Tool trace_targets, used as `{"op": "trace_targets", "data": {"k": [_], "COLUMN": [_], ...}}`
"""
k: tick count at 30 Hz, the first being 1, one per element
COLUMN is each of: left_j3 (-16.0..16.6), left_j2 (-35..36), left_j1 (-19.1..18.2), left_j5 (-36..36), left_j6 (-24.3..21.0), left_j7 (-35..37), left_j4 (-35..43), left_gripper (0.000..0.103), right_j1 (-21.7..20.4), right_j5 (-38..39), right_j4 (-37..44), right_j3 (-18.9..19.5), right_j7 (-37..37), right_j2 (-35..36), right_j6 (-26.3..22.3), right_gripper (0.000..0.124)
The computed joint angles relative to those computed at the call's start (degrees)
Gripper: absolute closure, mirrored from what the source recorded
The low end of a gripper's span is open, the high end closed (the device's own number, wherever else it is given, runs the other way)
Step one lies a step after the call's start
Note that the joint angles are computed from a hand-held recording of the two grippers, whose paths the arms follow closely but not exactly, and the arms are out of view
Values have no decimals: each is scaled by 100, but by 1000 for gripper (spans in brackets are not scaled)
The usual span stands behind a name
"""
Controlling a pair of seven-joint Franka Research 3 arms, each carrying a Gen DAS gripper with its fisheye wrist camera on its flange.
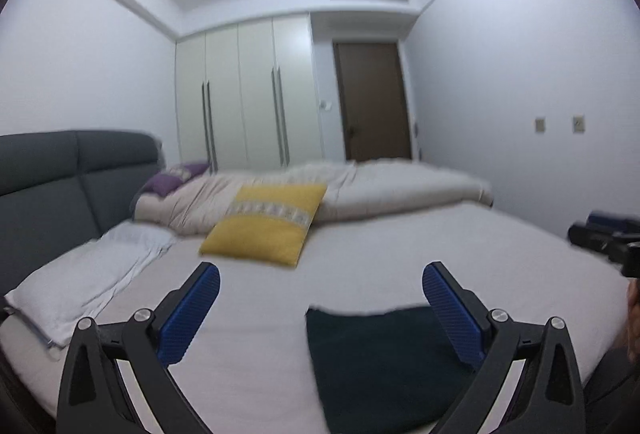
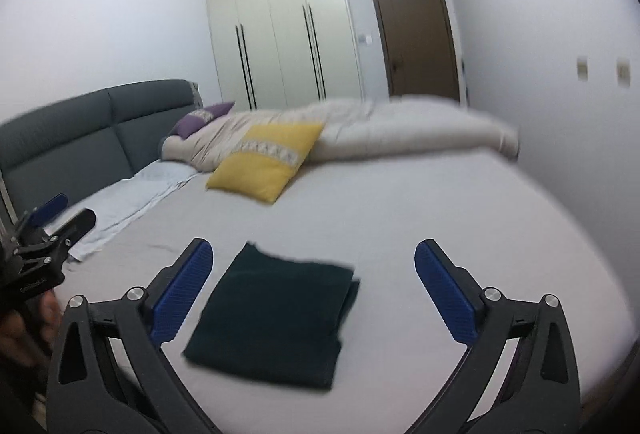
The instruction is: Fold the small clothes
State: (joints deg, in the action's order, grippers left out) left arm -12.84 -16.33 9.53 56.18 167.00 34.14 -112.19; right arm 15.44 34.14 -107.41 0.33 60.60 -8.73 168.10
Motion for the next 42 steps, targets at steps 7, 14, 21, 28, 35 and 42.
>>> {"op": "trace_targets", "data": {"k": [7, 14, 21, 28, 35, 42], "left_j3": [356, 351, 444, 453, 492, 513], "left_j2": [237, 434, 669, 803, 847, 870], "left_j1": [-595, -725, -906, -952, -982, -996], "left_j5": [-1836, -2157, -2593, -2634, -2742, -2889], "left_j6": [-974, -1611, -1799, -1919, -1924, -1923], "left_j7": [922, 1084, 1380, 1350, 1450, 1574], "left_j4": [67, 24, -60, -175, -195, -186], "left_gripper": [0, 0, 0, 0, 0, 0], "right_j1": [-365, -501, -390, -184, -110, -119], "right_j5": [-1477, -2949, -3910, -4072, -4186, -4100], "right_j4": [-75, 211, 121, 215, 83, 50], "right_j3": [458, 550, 529, 338, 268, 269], "right_j7": [1241, 2935, 3819, 4086, 4104, 3990], "right_j2": [-45, 213, 481, 971, 944, 889], "right_j6": [56, -1024, -1352, -1695, -1627, -1696], "right_gripper": [21, 21, 21, 21, 21, 21]}}
